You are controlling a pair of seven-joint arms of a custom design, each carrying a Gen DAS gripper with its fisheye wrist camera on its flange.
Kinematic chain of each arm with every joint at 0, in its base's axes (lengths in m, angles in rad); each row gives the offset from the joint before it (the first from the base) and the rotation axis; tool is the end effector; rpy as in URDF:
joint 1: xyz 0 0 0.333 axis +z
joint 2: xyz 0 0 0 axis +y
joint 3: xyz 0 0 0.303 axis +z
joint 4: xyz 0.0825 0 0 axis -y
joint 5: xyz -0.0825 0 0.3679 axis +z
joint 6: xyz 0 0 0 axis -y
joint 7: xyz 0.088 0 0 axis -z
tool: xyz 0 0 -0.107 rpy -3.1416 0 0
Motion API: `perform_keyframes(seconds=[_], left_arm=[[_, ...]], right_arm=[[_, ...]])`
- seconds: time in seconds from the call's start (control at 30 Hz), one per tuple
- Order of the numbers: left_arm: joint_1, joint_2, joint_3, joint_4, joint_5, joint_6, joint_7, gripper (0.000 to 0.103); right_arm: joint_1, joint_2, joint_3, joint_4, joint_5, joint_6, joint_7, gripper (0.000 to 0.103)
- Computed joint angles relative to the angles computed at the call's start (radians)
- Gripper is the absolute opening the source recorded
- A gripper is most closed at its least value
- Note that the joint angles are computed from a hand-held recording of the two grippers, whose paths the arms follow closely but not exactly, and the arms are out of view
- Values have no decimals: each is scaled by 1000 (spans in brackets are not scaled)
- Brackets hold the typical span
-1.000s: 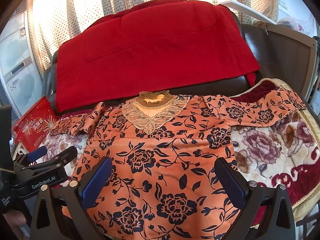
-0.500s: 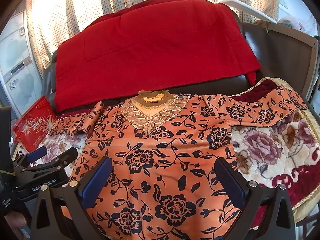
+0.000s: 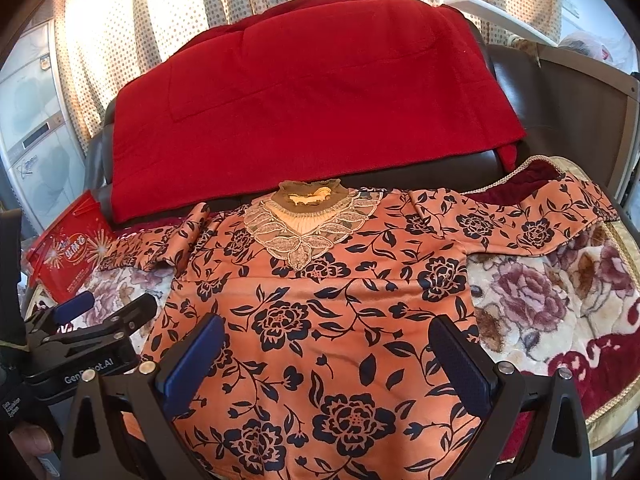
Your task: Fold small clothes
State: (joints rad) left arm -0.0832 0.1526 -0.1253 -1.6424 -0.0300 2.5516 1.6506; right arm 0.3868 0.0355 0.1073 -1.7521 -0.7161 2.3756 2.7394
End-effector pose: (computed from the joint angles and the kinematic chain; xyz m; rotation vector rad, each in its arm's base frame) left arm 0.6292 -0.1265 0.6019 -1.5578 2.0286 -0.8028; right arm 0.5350 0.2790 0.5968 -1.4507 1.9637 -0.7787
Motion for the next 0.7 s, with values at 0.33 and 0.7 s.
perform_keyframes(seconds=[0.33,0.7], left_arm=[[-3,7,0,4,9,2,-5,103],[-9,165,20,90,23,-149,-18,103]], right_arm=[[-3,2,-4,-4,1,15,-1,103],[-245,-265,-141,-516,171,635,195,103]])
